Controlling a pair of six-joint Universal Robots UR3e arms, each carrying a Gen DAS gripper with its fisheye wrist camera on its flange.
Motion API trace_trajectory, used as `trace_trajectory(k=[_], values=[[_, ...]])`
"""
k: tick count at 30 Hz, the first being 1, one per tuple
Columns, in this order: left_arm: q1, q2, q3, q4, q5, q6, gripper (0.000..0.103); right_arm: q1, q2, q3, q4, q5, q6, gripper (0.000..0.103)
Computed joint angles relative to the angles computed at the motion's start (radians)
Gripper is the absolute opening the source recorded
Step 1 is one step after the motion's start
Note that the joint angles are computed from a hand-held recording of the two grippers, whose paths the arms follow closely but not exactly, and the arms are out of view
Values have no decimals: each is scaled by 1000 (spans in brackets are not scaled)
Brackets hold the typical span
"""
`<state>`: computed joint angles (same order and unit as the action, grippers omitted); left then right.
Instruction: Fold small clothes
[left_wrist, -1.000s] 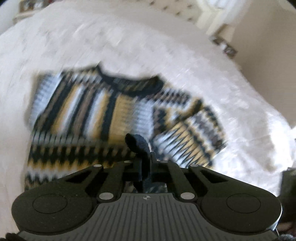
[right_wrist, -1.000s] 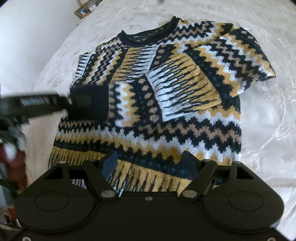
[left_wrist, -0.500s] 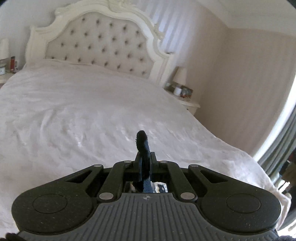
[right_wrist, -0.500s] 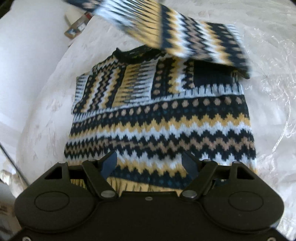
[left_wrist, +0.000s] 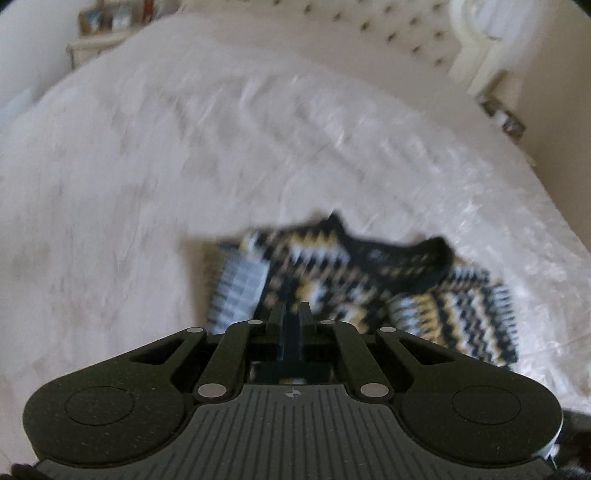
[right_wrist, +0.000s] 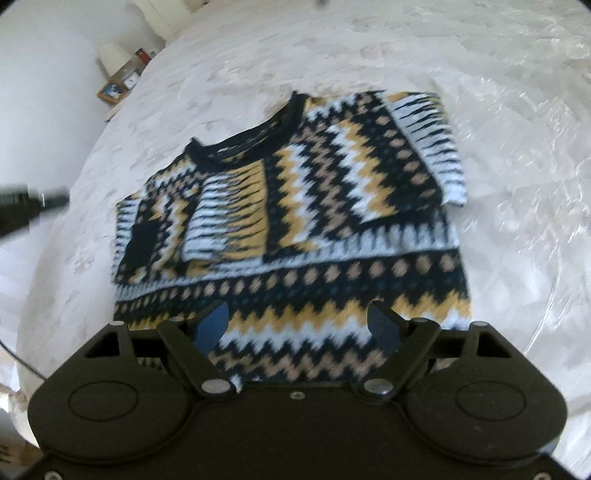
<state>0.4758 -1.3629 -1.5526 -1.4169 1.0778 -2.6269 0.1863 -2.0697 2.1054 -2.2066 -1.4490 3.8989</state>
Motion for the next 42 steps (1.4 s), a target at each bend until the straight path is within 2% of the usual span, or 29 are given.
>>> trace_trajectory(k=[2,3,4,5,9,15,18,28,30,32,35,39,42], values=[[-6,-20,-25,10,22,-18,9,-35,-4,3,15,10,-28,84],[-17,-29,-36,9,36,-32,14,-58,-7,7,22,17,-49,84],[-2,-34,-26,-19,40,-22,24,-81,-15,11,32,27,-70,85],[-8,-35,-50,-8,44,-30,27,-100,-16,15,35,35,-86,85],[-40,-47,-120,54,59,-23,31,-155,-16,34,29,49,-124,85],[-110,-125,-176,229,126,-174,33,-192,-1,34,29,78,-172,85],[-135,-146,-190,293,162,-204,36,-191,7,34,24,88,-176,85],[-129,-160,-228,374,142,-242,39,-193,-36,57,58,109,-162,85],[-127,-182,-206,355,135,-237,38,-194,-44,58,70,109,-160,85],[-113,-184,-193,339,109,-254,5,-196,-56,57,84,109,-159,85],[-76,-114,-197,315,43,-286,6,-204,-78,57,105,108,-158,85],[15,-3,-149,247,-82,-258,6,-243,-124,66,143,111,-184,85],[40,-29,-81,196,-88,-230,6,-296,-153,80,157,116,-217,85]])
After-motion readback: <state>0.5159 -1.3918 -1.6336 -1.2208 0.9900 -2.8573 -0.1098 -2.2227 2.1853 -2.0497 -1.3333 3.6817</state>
